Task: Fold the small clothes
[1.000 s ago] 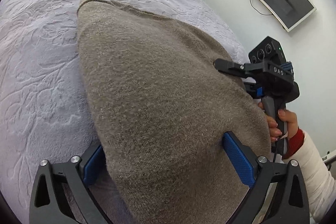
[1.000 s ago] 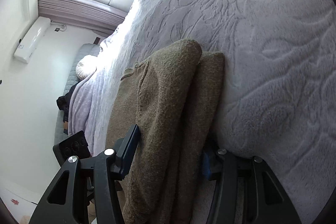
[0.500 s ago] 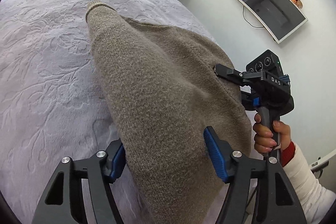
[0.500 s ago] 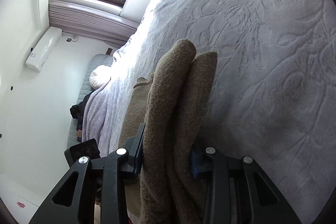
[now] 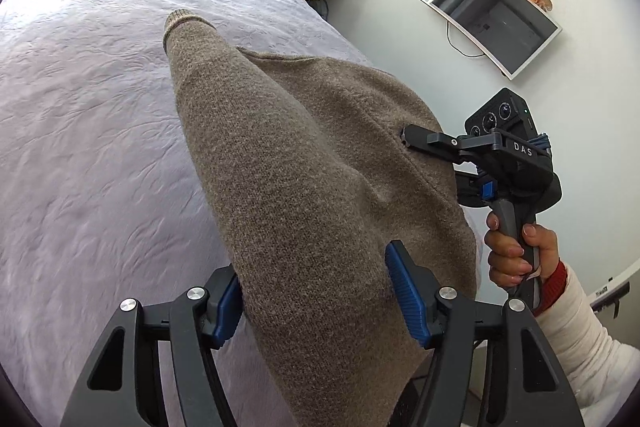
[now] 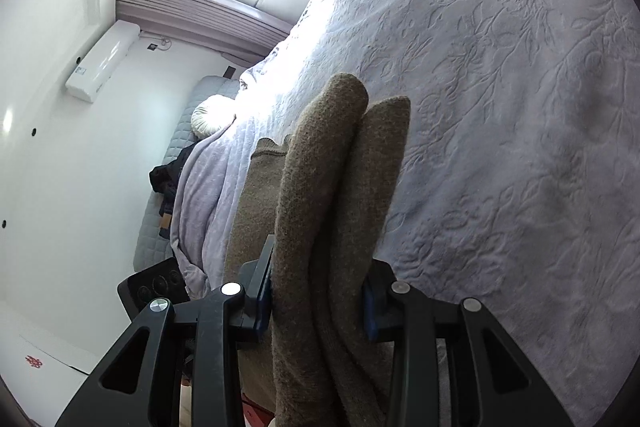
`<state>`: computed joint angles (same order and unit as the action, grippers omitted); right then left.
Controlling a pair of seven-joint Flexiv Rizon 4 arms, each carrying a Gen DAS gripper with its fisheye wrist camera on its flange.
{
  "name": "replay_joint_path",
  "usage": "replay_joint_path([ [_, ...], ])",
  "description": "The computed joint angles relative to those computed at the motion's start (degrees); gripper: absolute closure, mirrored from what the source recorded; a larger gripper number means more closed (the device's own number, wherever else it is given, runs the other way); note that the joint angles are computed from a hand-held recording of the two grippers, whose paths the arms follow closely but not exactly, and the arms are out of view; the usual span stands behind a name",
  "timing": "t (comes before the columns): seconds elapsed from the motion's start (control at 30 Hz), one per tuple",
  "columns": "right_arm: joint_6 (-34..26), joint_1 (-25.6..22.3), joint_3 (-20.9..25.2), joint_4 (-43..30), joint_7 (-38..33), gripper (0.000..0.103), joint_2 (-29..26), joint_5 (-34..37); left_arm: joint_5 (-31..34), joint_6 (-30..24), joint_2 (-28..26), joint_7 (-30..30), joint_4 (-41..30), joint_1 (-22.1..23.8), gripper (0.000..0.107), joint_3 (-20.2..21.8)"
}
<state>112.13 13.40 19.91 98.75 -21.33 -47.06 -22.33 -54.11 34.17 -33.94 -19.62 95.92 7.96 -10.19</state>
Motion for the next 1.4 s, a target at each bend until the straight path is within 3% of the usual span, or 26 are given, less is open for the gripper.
replay_joint_path([
  [0.33, 1.7, 9.0, -2.9, -1.9, 0.0, 0.065, -1.3, 4.1, -2.3, 0.6, 7.1, 7.4, 10.2, 3.1, 0.041, 4.6],
  [0.57, -2.8, 10.8, -2.0, -9.9, 2.0, 0.065, -8.7, 3.2, -1.1, 5.8, 3.6, 4.2, 11.2, 2.8, 0.041, 5.4],
  [0.67, -3.2, 12.7, -3.6, -12.0, 2.5, 0.065, -10.4, 5.4, -2.0, 8.4, 2.4, 3.7, 11.7, 3.6, 0.041, 4.8],
  [0.73, -4.8, 15.0, -7.0, -11.4, 2.0, 0.065, -9.2, 7.2, -3.3, 9.4, 2.5, 5.2, 13.0, 4.8, 0.041, 4.4],
  [0.8, -10.8, 17.4, -10.4, -9.8, 1.3, 0.063, -6.6, 8.0, -4.2, 9.6, 3.0, 5.7, 14.1, 5.4, 0.041, 4.3],
  [0.9, -16.4, 23.2, -17.7, -6.7, 2.4, 0.051, -2.8, 10.7, -5.3, 11.5, 3.9, 7.4, 15.2, 5.4, 0.04, 4.3],
  [0.93, -17.5, 25.6, -20.7, -5.4, 3.4, 0.045, -1.6, 11.7, -5.9, 13.5, 4.7, 8.4, 16.3, 4.9, 0.035, 4.4],
  [1.0, -18.5, 29.7, -25.5, -2.7, 5.2, 0.044, 0.7, 12.6, -8.6, 18.7, 6.6, 11.3, 18.8, 3.8, 0.028, 4.2],
  [1.1, -18.8, 36.6, -33.5, 1.7, 6.8, 0.044, 4.0, 11.6, -14.9, 28.1, 8.8, 17.1, 21.8, 1.3, 0.027, 3.1],
  [1.17, -17.8, 40.6, -37.7, 3.4, 6.9, 0.049, 5.4, 10.2, -19.2, 33.5, 9.7, 20.6, 23.2, -0.6, 0.022, 2.5],
  [1.2, -17.7, 42.5, -39.5, 3.7, 6.5, 0.054, 5.8, 9.4, -22.2, 36.1, 10.1, 22.9, 23.9, -1.5, 0.01, 2.1],
  [1.23, -17.8, 44.5, -41.2, 4.1, 6.2, 0.065, 6.2, 8.7, -26.0, 38.3, 10.6, 25.7, 24.4, -2.4, 0.005, 1.7],
  [1.3, -19.2, 47.7, -43.6, 3.5, 5.0, 0.074, 6.4, 6.5, -30.3, 39.4, 11.6, 28.9, 25.0, -4.0, 0.005, 2.3],
  [1.4, -22.3, 47.2, -41.0, 1.0, 2.6, 0.077, 6.0, 2.6, -31.4, 40.2, 10.7, 27.9, 24.4, -6.3, 0.005, 3.8],
])
